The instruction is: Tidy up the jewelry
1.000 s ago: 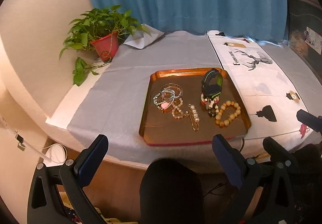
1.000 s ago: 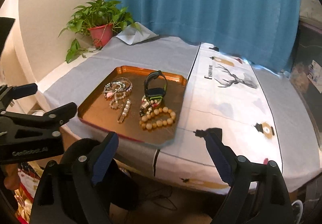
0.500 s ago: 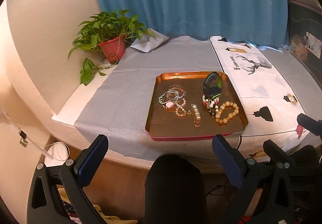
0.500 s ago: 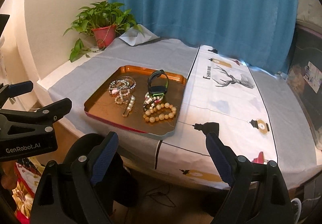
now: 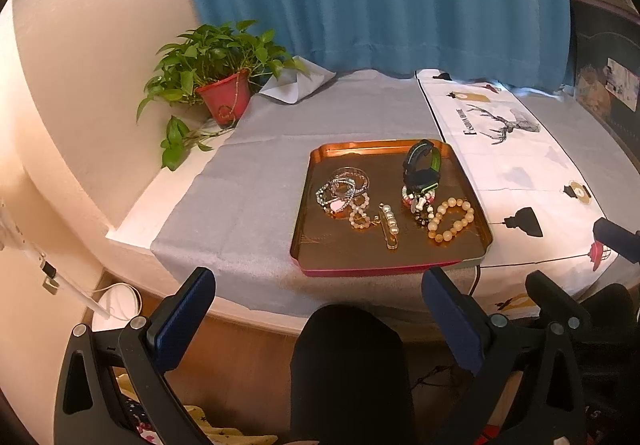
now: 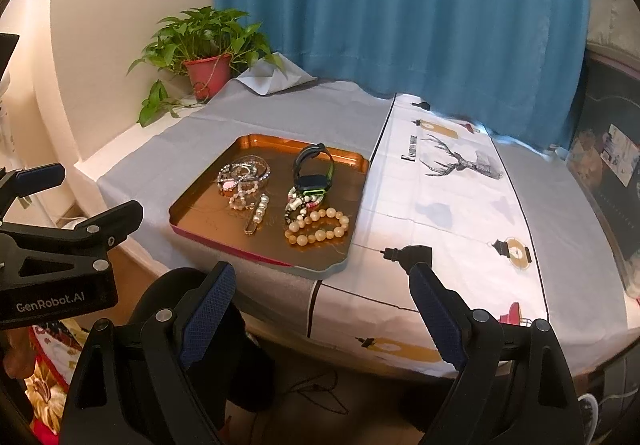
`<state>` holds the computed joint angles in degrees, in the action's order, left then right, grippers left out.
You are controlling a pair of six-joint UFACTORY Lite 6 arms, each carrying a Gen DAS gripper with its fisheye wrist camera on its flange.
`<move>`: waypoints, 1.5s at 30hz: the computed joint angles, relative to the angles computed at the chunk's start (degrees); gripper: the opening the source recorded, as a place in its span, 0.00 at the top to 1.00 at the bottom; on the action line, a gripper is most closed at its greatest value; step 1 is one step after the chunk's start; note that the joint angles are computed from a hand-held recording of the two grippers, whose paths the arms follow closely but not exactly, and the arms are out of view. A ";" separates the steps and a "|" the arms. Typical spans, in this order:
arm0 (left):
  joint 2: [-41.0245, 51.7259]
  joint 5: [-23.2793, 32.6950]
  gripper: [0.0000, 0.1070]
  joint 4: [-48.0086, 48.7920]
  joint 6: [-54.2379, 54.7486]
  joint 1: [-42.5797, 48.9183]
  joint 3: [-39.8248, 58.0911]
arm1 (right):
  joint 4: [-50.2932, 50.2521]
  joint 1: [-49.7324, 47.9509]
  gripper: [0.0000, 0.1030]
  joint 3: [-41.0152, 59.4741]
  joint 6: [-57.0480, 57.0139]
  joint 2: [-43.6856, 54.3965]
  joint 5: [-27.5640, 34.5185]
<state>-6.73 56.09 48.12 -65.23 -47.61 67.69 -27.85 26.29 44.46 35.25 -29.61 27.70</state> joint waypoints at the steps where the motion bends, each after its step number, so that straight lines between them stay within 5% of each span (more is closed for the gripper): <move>1: 0.13 0.08 0.04 0.01 -0.10 0.01 0.07 | 0.03 -0.04 0.14 -0.04 -0.11 0.01 -0.08; 45: -1.06 -0.52 0.04 0.61 -0.72 0.49 -0.88 | 1.57 -1.00 0.12 0.14 -2.10 0.29 -0.53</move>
